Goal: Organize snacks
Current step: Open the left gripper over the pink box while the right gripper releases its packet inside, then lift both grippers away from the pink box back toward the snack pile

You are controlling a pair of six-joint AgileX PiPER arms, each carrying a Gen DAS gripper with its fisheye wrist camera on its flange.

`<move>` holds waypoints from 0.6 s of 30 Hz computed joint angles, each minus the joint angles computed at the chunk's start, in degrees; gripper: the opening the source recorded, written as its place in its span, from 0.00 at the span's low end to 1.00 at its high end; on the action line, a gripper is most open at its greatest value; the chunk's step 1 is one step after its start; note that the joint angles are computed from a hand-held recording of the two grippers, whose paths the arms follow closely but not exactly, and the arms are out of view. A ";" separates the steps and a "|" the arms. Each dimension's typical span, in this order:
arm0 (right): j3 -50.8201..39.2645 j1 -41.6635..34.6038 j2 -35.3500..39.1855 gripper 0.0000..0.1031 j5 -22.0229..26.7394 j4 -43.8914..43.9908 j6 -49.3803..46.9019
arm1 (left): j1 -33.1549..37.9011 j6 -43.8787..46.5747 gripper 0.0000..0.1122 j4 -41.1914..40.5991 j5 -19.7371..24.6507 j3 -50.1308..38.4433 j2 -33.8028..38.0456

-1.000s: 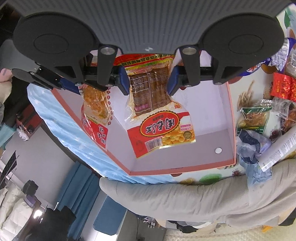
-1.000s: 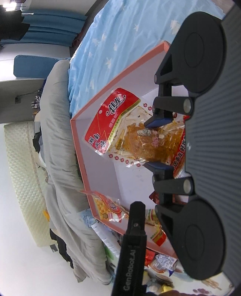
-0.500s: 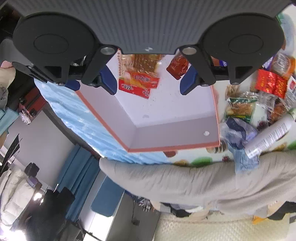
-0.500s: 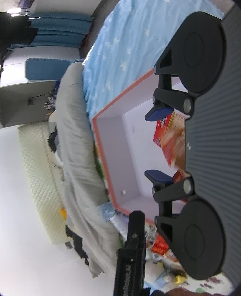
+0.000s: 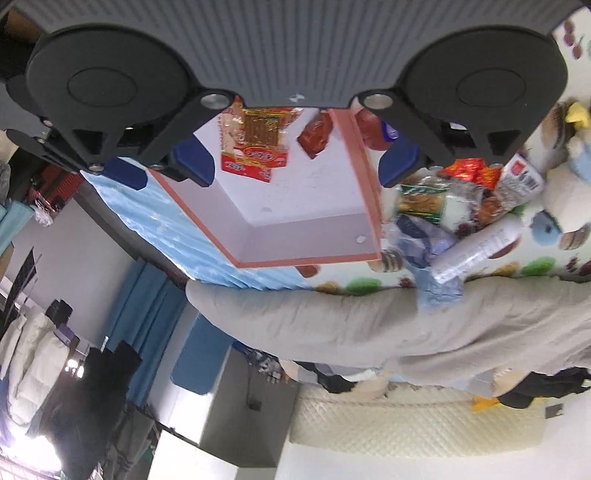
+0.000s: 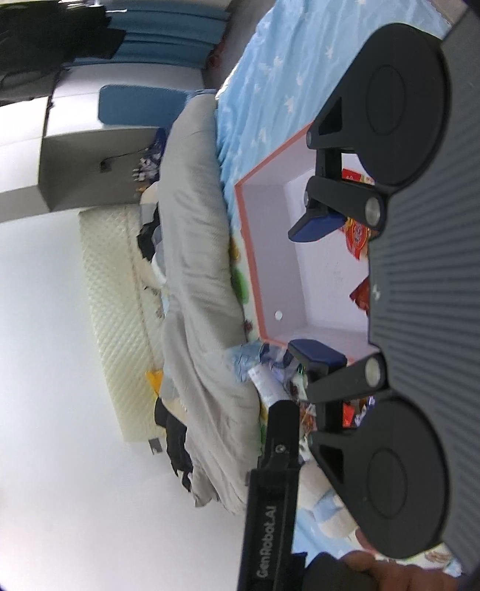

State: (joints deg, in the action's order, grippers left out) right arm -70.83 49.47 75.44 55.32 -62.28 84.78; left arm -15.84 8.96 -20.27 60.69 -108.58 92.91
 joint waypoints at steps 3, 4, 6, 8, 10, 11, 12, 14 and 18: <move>-1.11 3.65 0.53 0.59 2.60 -1.92 2.91 | 2.87 2.36 0.89 -0.70 -0.42 5.06 -4.92; -1.15 4.74 0.65 0.59 3.17 -2.57 3.98 | 3.83 3.55 0.89 -1.21 -0.53 6.71 -6.32; -2.03 6.59 1.43 0.59 4.45 -2.83 4.90 | 6.00 5.10 0.89 -1.51 -1.16 10.66 -9.72; -2.76 7.98 2.24 0.59 5.32 -2.35 5.32 | 8.49 6.42 0.89 -2.76 -0.80 13.46 -12.15; -3.21 9.41 2.95 0.59 5.74 -2.55 6.02 | 11.30 8.45 0.89 -5.03 -0.42 15.51 -13.92; -3.64 9.97 3.41 0.59 5.99 -2.45 5.95 | 12.39 9.22 0.89 -5.58 -0.30 16.31 -14.66; -3.87 10.76 3.79 0.59 6.49 -2.63 6.15 | 13.34 10.00 0.89 -6.01 -0.13 16.80 -15.06; -4.35 11.89 4.50 0.59 6.97 -2.77 6.68 | 15.93 12.48 0.89 -7.85 0.64 18.02 -16.11; -5.57 13.89 6.36 0.59 7.86 -2.92 7.95 | 18.54 14.49 0.89 -9.12 1.50 18.77 -16.40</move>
State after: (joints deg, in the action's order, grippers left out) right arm -76.39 63.36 81.80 63.18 -65.19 92.73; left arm 2.70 23.45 -29.39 62.18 -89.82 76.51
